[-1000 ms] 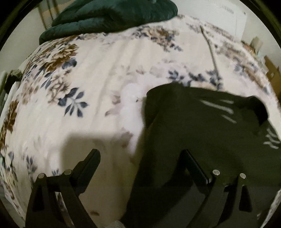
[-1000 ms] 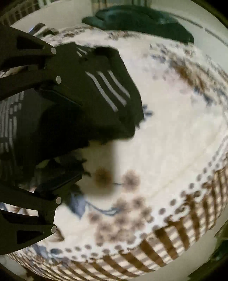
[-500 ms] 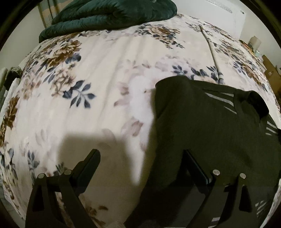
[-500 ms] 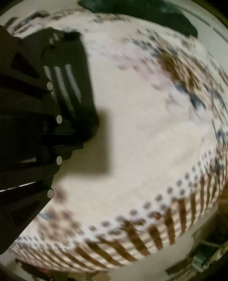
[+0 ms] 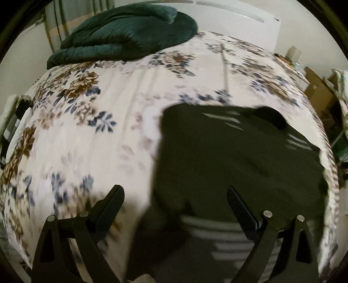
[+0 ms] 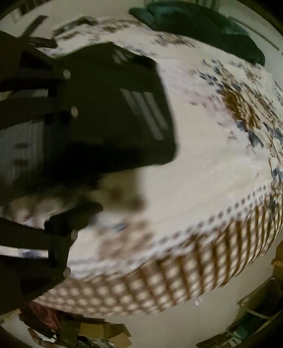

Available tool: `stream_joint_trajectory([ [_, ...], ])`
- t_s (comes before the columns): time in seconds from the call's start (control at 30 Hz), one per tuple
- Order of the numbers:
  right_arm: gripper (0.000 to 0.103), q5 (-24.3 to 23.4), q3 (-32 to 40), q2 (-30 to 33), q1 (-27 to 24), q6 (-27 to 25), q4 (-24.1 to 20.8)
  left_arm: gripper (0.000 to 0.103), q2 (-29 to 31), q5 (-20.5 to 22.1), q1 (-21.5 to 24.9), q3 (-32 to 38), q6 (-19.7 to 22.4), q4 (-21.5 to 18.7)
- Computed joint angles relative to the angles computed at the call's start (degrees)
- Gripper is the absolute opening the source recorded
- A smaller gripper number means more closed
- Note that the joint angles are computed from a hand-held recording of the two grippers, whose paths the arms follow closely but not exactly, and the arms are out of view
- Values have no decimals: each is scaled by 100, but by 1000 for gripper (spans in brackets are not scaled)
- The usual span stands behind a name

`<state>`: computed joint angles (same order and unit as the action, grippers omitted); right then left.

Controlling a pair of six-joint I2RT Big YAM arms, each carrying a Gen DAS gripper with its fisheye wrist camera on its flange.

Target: Fold small clothes

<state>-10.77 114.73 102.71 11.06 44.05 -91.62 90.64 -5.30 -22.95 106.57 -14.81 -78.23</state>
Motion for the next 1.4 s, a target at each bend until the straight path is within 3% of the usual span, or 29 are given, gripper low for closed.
stream_joint_trajectory([
  [0.1, 67, -365, -1189, -985, -102, -234, 297, 96, -414, -215, -570, -320, -366, -263],
  [0.2, 68, -836, -2345, -1875, -359, -680, 493, 96, -761, -369, -1407, -682, -1027, -677],
  [0.37, 68, -1338, -3362, -2450, -746, -1488, 476, 96, -807, -68, -3041, -992, -2420, -1348],
  [0.5, 68, -1467, -3861, -2724, -1032, -1994, 398, 96, -596, 327, -4119, -1135, -3149, -1243],
  [0.63, 68, -1621, -4158, -2758, -1313, -2320, 449, 96, -41, 359, -4832, -1093, -3199, -1110],
  [0.67, 68, -1645, -4189, -2746, -1364, -2388, 461, 96, 83, 365, -4913, -1092, -3199, -1075],
  [0.7, 68, -1652, -4175, -2694, -1399, -2438, 489, 88, 186, 334, -4985, -1111, -3195, -1011],
  [0.73, 68, -1665, -4136, -2636, -1434, -2484, 502, 64, 315, 234, -5048, -1092, -3198, -1037],
  [0.8, 68, -1785, -4011, -2474, -1483, -2556, 557, 46, 517, -107, -5111, -970, -3220, -1293],
  [0.87, 68, -1931, -3848, -2298, -1467, -2485, 705, 10, 468, -359, -5099, -942, -3344, -1336],
  [0.9, 68, -2068, -3736, -2160, -1470, -2456, 826, 7, 443, -481, -5079, -908, -3382, -1414],
  [1.03, 68, -2353, -3215, -1600, -1425, -2200, 1430, 6, 74, -324, -4886, -1052, -3538, -1204],
  [1.23, 68, -2936, -2205, -434, -1380, -1154, 2614, 6, -265, -350, -4636, -830, -3774, -1359],
  [1.33, 68, -3129, -1693, 112, -1314, -765, 2791, 6, -344, -359, -4589, -744, -3889, -1446],
  [1.4, 68, -3251, -1250, 565, -1205, -625, 2656, 6, -385, -422, -4683, -742, -4054, -1458],
])
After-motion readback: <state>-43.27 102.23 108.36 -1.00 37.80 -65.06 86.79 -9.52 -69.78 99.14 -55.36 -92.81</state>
